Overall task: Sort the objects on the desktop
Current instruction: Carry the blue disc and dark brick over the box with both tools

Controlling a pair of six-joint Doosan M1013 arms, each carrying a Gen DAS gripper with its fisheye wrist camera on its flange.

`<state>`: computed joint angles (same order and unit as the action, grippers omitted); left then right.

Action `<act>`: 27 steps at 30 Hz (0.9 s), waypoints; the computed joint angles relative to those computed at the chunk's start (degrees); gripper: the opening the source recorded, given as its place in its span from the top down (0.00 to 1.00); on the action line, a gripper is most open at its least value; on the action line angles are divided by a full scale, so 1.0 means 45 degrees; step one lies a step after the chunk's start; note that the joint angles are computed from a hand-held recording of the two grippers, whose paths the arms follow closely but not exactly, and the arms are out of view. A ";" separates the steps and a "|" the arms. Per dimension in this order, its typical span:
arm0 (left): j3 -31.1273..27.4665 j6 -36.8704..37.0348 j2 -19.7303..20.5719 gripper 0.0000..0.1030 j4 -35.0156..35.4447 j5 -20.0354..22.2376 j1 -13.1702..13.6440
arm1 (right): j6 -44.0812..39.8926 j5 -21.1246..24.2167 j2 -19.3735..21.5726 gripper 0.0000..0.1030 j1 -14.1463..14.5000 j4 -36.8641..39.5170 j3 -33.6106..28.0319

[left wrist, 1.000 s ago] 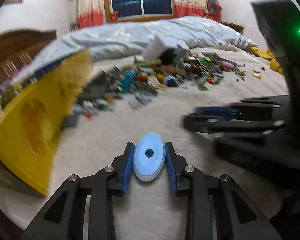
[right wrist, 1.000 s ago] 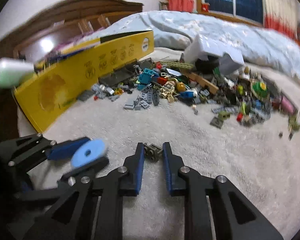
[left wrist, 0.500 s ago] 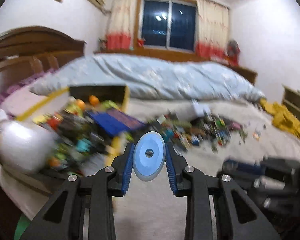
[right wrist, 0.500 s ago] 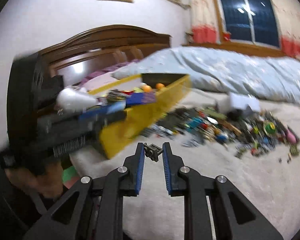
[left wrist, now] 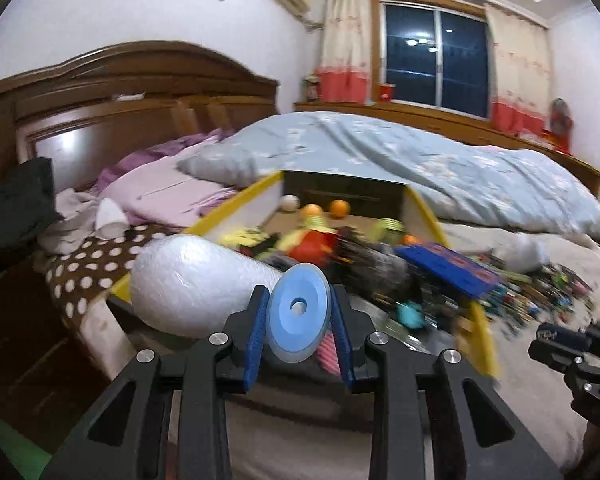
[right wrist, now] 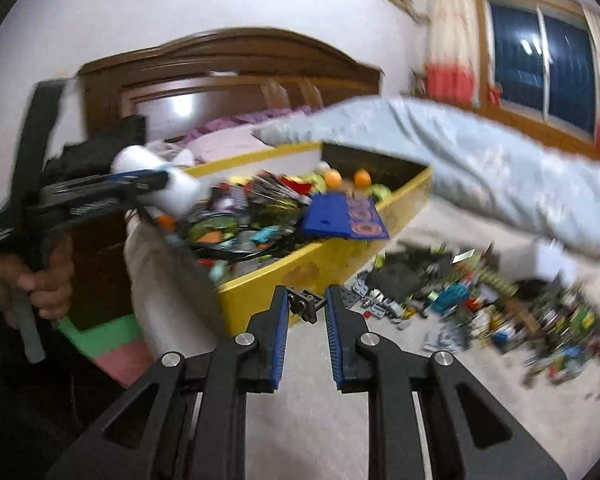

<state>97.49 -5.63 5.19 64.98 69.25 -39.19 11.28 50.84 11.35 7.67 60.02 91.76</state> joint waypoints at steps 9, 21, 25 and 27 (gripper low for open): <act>-0.0201 0.1551 0.0230 0.69 -0.0758 0.0234 0.1090 | 0.1482 -0.1426 0.1249 0.83 0.0692 -0.0539 -0.1447; -0.0215 0.1580 0.0204 0.69 -0.1010 0.0417 0.1678 | 0.4293 -0.1583 0.2858 0.83 0.2254 -0.4964 -0.4401; 0.0218 0.0918 -0.0250 0.69 -0.1407 -0.1323 0.2087 | 0.5897 -0.0149 0.3835 0.83 0.2457 -0.5997 -0.5973; 0.0382 0.0650 -0.0428 0.69 -0.1464 -0.1920 0.2190 | 0.6873 0.0613 0.4317 0.83 0.2639 -0.7018 -0.6813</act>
<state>99.20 -2.70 3.26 58.39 60.61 -29.33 42.21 53.59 30.78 19.55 28.44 61.09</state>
